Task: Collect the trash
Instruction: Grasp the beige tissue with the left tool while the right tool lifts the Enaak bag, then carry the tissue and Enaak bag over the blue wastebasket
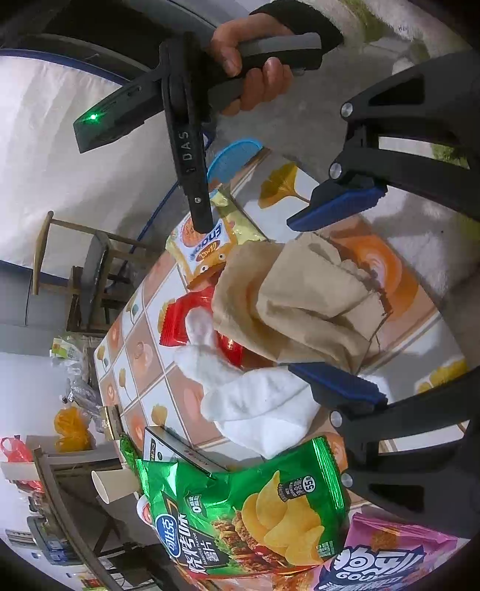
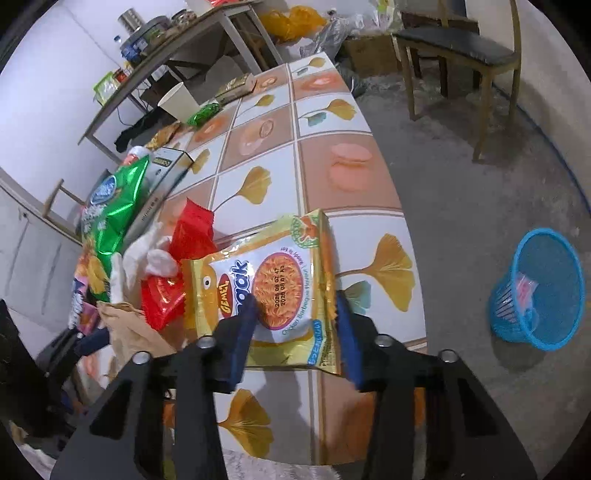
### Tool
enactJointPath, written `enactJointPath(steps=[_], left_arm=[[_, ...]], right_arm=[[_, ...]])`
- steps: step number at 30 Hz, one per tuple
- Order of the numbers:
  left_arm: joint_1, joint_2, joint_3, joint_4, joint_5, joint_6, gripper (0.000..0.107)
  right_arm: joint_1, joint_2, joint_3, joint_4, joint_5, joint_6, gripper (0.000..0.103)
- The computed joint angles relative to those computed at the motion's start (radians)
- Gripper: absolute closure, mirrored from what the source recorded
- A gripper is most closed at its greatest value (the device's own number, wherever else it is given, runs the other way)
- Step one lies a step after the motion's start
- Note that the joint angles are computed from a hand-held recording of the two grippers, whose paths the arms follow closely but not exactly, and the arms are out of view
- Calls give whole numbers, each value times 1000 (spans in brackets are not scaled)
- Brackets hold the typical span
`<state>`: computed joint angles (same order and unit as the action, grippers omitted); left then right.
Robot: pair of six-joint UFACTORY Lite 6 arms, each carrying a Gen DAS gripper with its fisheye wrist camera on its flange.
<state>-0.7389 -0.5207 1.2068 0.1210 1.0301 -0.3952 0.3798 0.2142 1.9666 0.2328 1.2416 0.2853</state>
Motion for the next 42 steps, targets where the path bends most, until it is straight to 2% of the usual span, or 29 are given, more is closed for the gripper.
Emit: enactJointPath(steps=[3, 7, 12, 16, 19, 20, 24, 26, 30, 32, 38, 42], left_arm=[[-17, -2, -5, 20, 2, -19, 40], [-39, -6, -5, 47, 3, -48, 40], [-203, -19, -2, 250, 56, -201, 40], [-371, -9, -2, 405, 118, -289, 40], [-436, 17, -9, 460, 145, -310, 41], [-440, 28, -10, 464, 147, -311, 44], [-362, 79, -22, 402, 138, -269, 62], [-318, 68, -33, 363, 109, -254, 67], [-262, 74, -11, 328, 118, -217, 92], [-232, 62, -1, 301, 114, -202, 98], [-112, 40, 102, 172, 104, -127, 101], [76, 48, 209, -40, 84, 15, 101]], right_arm=[[17, 2, 7, -34, 6, 8, 77], [50, 1, 10, -92, 10, 22, 82], [49, -40, -27, -97, -15, 46, 92], [9, -78, -39, -68, -31, 49, 93], [-32, -105, -50, -34, -32, 36, 93], [-46, -115, -58, -21, -32, 30, 93], [-79, -148, -92, 18, -37, 18, 93], [-87, -165, -114, 27, -43, 14, 93], [-110, -201, -165, 56, -62, 3, 93], [-122, -213, -182, 75, -68, -3, 93], [-158, -244, -209, 124, -74, -30, 93], [-173, -260, -218, 143, -74, -46, 93]])
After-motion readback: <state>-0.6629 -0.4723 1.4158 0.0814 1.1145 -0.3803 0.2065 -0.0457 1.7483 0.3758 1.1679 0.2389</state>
